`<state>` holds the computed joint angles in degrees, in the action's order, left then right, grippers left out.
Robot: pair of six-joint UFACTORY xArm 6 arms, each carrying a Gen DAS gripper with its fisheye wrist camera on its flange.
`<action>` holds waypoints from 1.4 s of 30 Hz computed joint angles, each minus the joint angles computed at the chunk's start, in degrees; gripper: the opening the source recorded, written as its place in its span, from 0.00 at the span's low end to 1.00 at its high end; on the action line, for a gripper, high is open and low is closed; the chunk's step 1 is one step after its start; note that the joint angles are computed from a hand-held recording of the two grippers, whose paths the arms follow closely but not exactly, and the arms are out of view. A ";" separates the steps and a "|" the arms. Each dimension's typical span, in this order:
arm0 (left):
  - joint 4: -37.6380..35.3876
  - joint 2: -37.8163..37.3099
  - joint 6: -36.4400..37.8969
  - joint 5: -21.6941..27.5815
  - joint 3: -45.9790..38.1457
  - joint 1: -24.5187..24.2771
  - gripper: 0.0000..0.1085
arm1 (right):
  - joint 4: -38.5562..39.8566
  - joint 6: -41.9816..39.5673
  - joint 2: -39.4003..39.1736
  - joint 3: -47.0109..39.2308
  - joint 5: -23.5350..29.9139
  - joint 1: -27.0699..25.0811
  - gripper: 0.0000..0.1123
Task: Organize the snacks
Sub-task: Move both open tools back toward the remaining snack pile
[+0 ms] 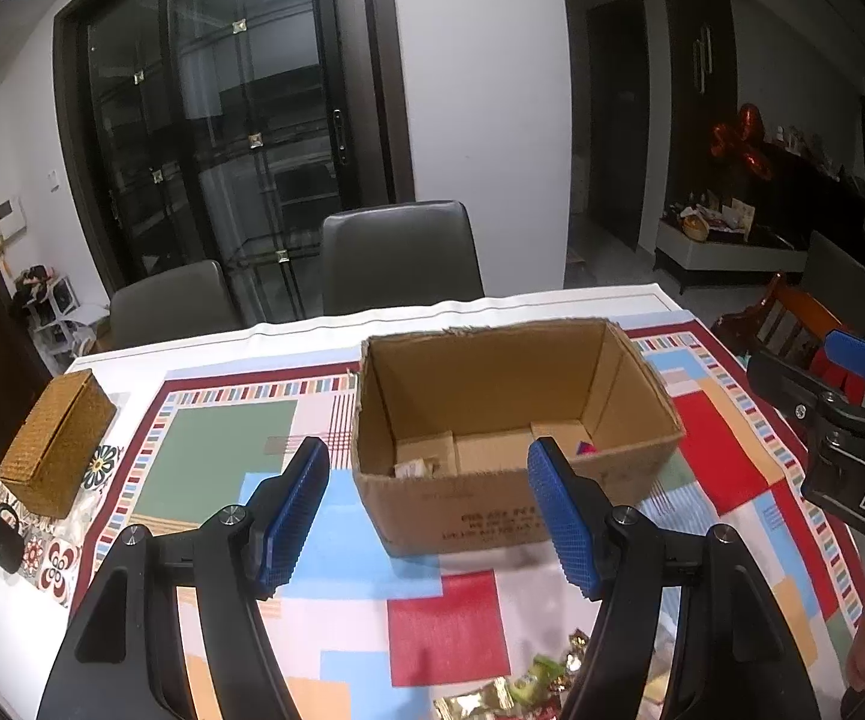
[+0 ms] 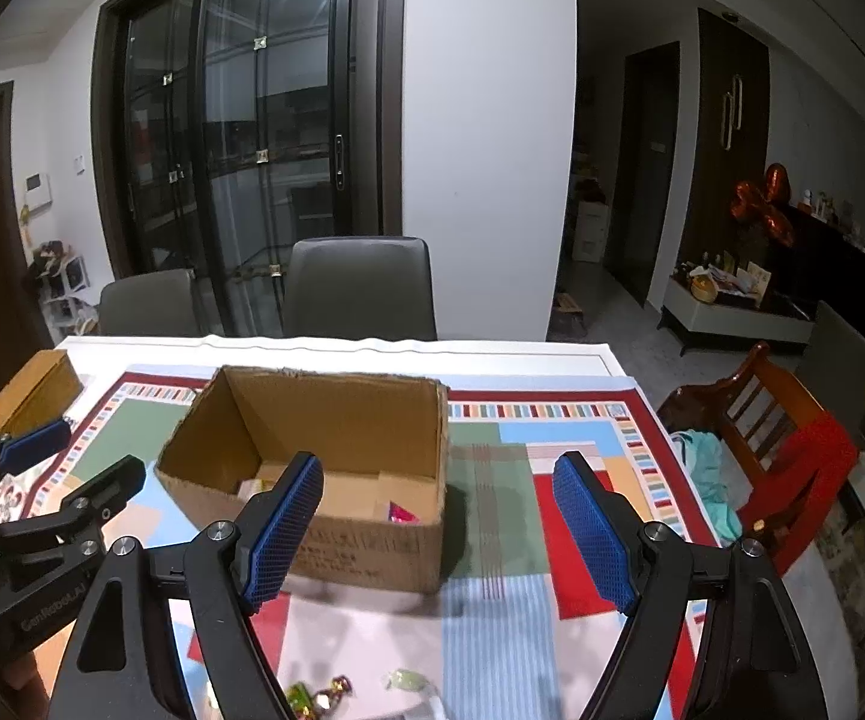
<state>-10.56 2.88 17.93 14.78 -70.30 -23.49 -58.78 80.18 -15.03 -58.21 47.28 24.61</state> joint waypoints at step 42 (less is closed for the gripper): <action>1.64 -11.95 -0.28 -3.96 25.39 -2.60 0.63 | 5.76 3.38 -9.22 17.47 1.33 8.30 0.71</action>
